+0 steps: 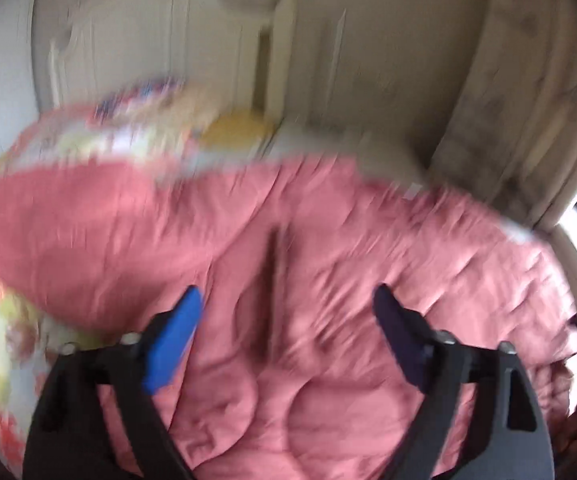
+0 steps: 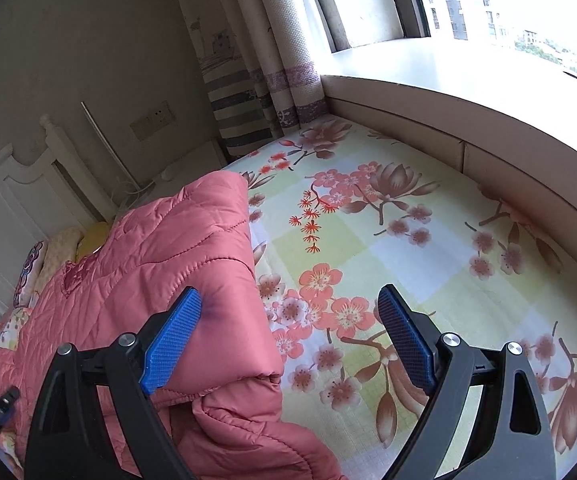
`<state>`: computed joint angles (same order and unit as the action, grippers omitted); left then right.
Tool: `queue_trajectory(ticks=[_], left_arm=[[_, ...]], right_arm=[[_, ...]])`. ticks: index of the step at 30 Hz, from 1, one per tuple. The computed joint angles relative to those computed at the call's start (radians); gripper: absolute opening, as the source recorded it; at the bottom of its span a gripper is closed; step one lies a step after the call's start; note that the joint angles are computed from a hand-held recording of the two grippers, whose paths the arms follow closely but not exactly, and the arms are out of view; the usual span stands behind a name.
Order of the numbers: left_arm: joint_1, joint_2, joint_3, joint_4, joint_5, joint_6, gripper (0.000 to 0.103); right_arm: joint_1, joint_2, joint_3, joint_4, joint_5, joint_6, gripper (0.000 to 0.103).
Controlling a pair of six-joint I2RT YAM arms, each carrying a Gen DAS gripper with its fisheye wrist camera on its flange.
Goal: Fold large clothes
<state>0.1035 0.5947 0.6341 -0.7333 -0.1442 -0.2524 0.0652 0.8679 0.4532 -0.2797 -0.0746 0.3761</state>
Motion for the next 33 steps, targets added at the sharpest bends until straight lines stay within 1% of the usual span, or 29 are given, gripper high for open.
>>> queue_trajectory(ticks=[1, 3, 4, 5, 6, 7, 8, 10, 11, 12, 14, 15, 17, 19, 21, 22, 24, 26, 27, 28, 29, 31, 33], left_arm=[[-0.062, 0.007, 0.013, 0.017, -0.044, 0.014, 0.098], [-0.147, 0.096, 0.022, 0.059, -0.077, 0.063, 0.100], [-0.172, 0.151, 0.012, 0.081, -0.094, 0.076, 0.100], [-0.170, 0.202, -0.002, 0.110, -0.090, 0.089, 0.099], [-0.151, 0.266, -0.008, 0.142, -0.063, 0.108, 0.099], [-0.129, 0.332, -0.023, 0.174, -0.019, 0.129, 0.099], [-0.101, 0.348, -0.057, 0.200, 0.023, 0.146, 0.099], [-0.009, 0.371, -0.073, 0.226, 0.148, 0.167, 0.101], [0.012, 0.373, -0.072, 0.228, 0.175, 0.168, 0.101], [0.022, 0.383, -0.075, 0.240, 0.186, 0.173, 0.101], [0.004, 0.372, -0.086, 0.242, 0.163, 0.172, 0.101], [-0.006, 0.368, -0.088, 0.240, 0.151, 0.169, 0.101], [-0.008, 0.369, -0.089, 0.241, 0.148, 0.166, 0.101], [-0.014, 0.373, -0.087, 0.242, 0.144, 0.161, 0.101], [-0.013, 0.356, -0.088, 0.226, 0.142, 0.163, 0.101], [-0.011, 0.357, -0.088, 0.228, 0.144, 0.163, 0.101], [-0.005, 0.351, -0.089, 0.223, 0.150, 0.167, 0.101], [-0.003, 0.352, -0.090, 0.225, 0.153, 0.168, 0.101], [0.001, 0.353, -0.090, 0.226, 0.157, 0.170, 0.101], [0.003, 0.352, -0.090, 0.226, 0.160, 0.171, 0.101], [0.006, 0.351, -0.091, 0.226, 0.163, 0.171, 0.101], [0.008, 0.352, -0.090, 0.226, 0.165, 0.173, 0.101], [0.004, 0.353, -0.089, 0.226, 0.161, 0.171, 0.101]], right_arm=[[0.032, -0.014, 0.000, 0.004, 0.030, -0.008, 0.087], [0.117, -0.025, 0.014, 0.001, 0.108, -0.039, 0.086], [0.183, -0.028, 0.028, -0.003, 0.178, -0.060, 0.084], [0.242, -0.022, 0.044, -0.007, 0.238, -0.083, 0.081], [0.307, -0.002, 0.073, -0.019, 0.287, -0.114, 0.081], [0.346, 0.020, 0.100, -0.040, 0.307, -0.138, 0.080], [0.386, 0.056, 0.136, -0.066, 0.322, -0.167, 0.080], [0.448, 0.164, 0.212, -0.115, 0.325, -0.229, 0.080], [0.464, 0.228, 0.247, -0.140, 0.319, -0.255, 0.080], [0.471, 0.322, 0.290, -0.173, 0.306, -0.276, 0.083], [0.467, 0.414, 0.310, -0.177, 0.290, -0.269, 0.087], [0.464, 0.411, 0.303, -0.166, 0.288, -0.258, 0.087], [0.470, 0.407, 0.335, -0.213, 0.302, -0.240, 0.087], [0.471, 0.373, 0.350, -0.214, 0.317, -0.230, 0.087], [0.442, 0.364, 0.365, -0.194, 0.288, -0.234, 0.087], [0.412, 0.382, 0.390, -0.196, 0.253, -0.233, 0.087], [0.336, 0.461, 0.448, -0.184, 0.165, -0.239, 0.087], [0.292, 0.585, 0.519, -0.189, 0.148, -0.246, 0.087], [0.264, 0.656, 0.555, -0.204, 0.119, -0.251, 0.089], [0.257, 0.688, 0.575, -0.202, 0.100, -0.249, 0.093], [0.256, 0.688, 0.573, -0.195, 0.099, -0.253, 0.096], [0.283, 0.678, 0.586, -0.230, 0.157, -0.248, 0.096], [0.347, 0.621, 0.572, -0.257, 0.279, -0.201, 0.096]])
